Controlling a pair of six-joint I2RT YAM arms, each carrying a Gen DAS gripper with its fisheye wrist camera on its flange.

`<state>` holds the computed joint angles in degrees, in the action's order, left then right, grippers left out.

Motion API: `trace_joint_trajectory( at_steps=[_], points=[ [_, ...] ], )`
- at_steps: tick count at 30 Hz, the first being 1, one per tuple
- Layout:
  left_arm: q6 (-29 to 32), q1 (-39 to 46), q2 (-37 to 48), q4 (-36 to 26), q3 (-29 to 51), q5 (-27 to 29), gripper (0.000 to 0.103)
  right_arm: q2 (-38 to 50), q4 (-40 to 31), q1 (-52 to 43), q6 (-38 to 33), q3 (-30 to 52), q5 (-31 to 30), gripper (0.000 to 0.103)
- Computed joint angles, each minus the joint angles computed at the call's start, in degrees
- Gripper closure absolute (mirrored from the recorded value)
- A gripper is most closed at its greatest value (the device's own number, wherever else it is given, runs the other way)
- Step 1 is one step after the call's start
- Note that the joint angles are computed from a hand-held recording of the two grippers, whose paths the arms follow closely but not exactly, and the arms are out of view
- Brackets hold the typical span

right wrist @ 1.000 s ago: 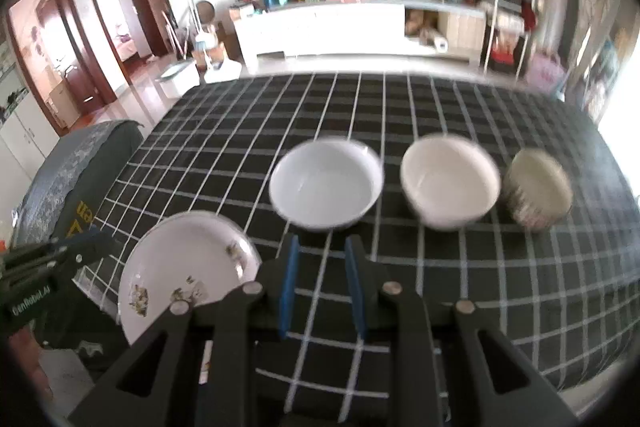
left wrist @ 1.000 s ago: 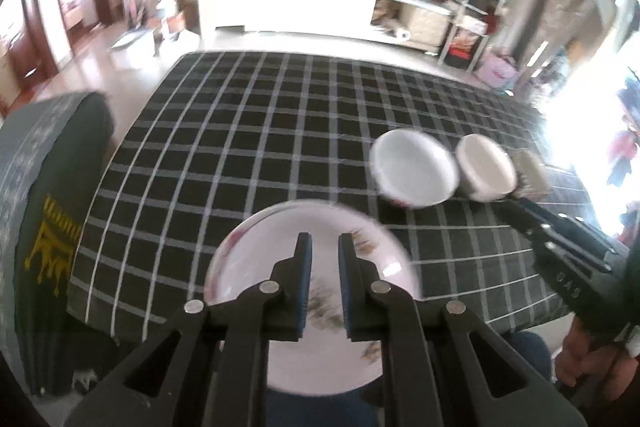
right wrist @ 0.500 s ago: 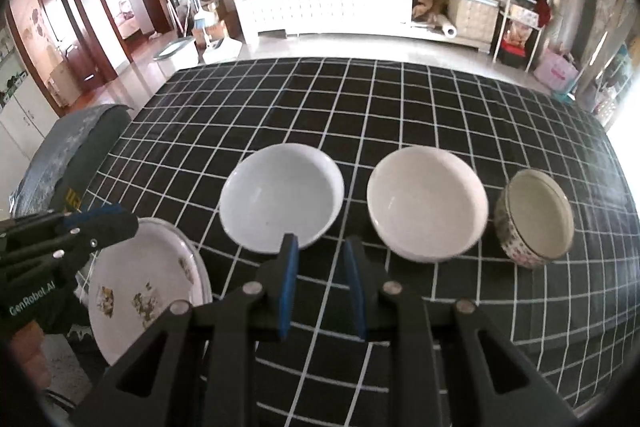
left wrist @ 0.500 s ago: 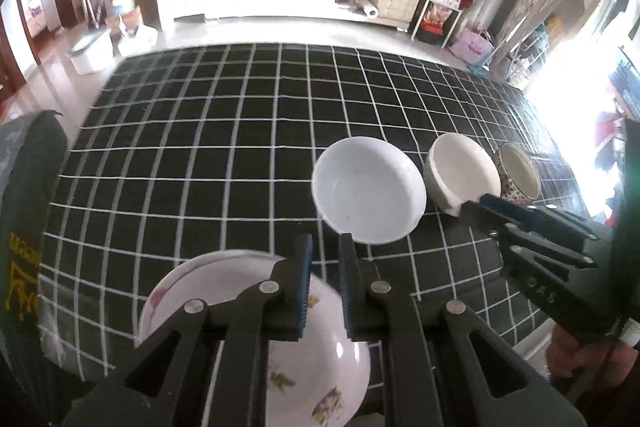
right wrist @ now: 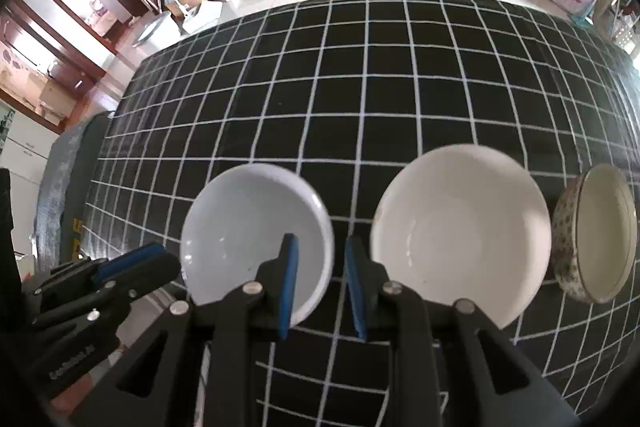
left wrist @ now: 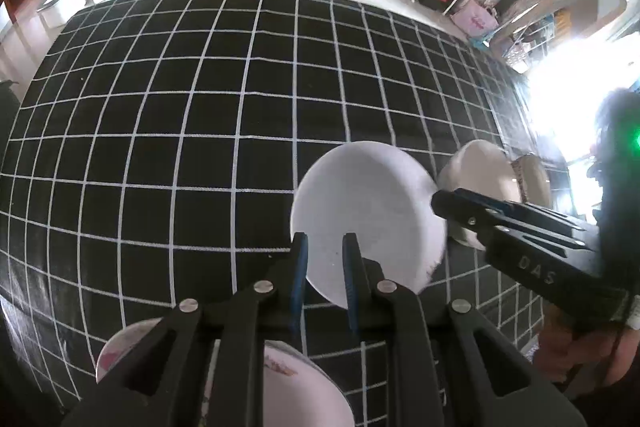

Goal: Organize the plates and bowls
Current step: 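Move both grippers to the rim of a plain white bowl and close, then carry the white bowl with both grippers over the plate stack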

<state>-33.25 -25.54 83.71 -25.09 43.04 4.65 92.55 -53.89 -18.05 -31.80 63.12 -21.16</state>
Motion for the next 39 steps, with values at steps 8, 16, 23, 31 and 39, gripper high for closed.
trace_joint_trajectory(
  at_steps=[8, 16, 23, 31, 39],
  points=[
    [-0.09, -0.65, 4.04, 4.04, -0.67, -0.8, 0.096, 1.45, 2.05, 0.48, -1.17, -0.75, 1.46, 0.086],
    [-0.37, -3.09, 0.75, 2.49, -1.64, -5.96, 0.095, 2.54, 0.58, -1.96, -3.12, -0.41, 0.67, 0.092],
    [2.09, -0.33, 0.31, -0.34, 0.15, -5.47, 0.082, 2.31, -1.79, -2.74, -3.75, 2.94, -0.86, 0.092],
    [1.45, 0.79, 4.57, 2.88, 0.06, -2.97, 0.091, 4.31, 0.1, -0.22, -1.37, 1.95, 1.0, 0.092],
    [-0.6, -0.43, 4.35, 4.83, -1.98, -2.01, 0.099, 2.28, 2.46, -0.99, -1.39, -1.28, 1.02, 0.096]
  ],
)
